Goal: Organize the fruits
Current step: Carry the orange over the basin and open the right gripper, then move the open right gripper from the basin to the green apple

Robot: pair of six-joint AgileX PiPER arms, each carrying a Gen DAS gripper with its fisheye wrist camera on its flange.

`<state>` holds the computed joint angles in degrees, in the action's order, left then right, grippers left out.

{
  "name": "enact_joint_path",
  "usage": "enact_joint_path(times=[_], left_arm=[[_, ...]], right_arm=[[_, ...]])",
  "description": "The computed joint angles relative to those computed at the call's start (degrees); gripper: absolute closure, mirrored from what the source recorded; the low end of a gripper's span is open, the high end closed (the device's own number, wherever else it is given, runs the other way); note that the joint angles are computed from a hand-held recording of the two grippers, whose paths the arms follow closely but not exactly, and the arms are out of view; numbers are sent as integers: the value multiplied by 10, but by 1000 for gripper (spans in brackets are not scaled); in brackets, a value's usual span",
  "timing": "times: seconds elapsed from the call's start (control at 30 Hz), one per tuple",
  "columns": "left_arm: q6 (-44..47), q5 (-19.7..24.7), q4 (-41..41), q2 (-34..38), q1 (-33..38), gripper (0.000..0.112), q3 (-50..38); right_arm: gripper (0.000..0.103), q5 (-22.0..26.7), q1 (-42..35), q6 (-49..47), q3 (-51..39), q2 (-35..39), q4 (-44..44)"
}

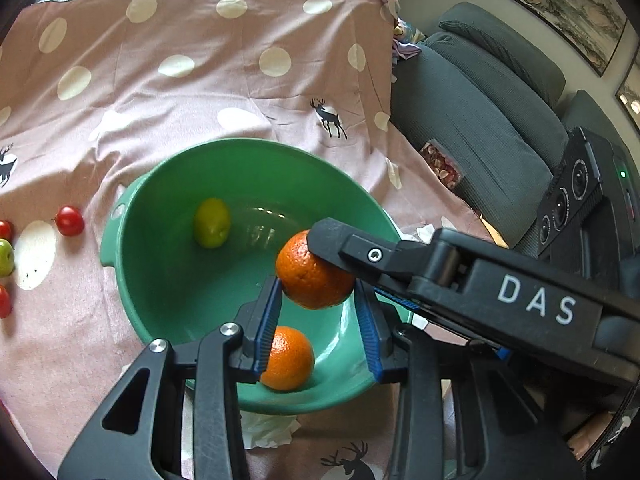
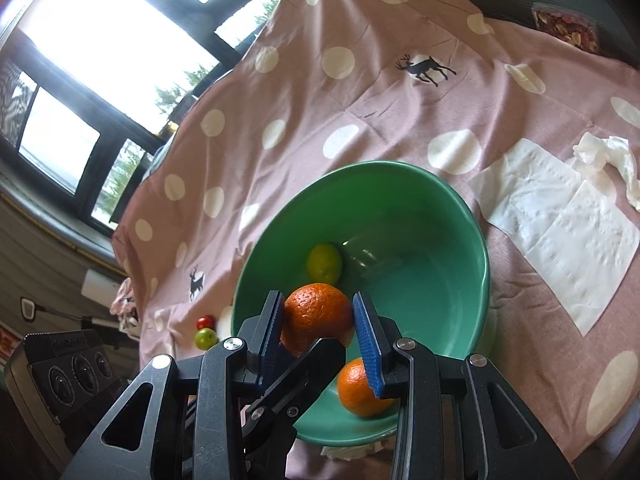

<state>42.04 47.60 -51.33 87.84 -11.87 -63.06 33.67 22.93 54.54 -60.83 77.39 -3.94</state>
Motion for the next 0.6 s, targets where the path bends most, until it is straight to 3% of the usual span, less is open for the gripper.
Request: enact_joint_path(times=[0.27,0.5,0.6], left_arm=[[26,42,-24,-17,31,72,4],[15,61,0,-79,126,52,22],[-10,37,43,-97,168,38,21]], right_arm=[[65,33,24,96,-14,5,-87],[61,34,67,158,-29,3,-183],[57,35,86,170,-43,13,-210]])
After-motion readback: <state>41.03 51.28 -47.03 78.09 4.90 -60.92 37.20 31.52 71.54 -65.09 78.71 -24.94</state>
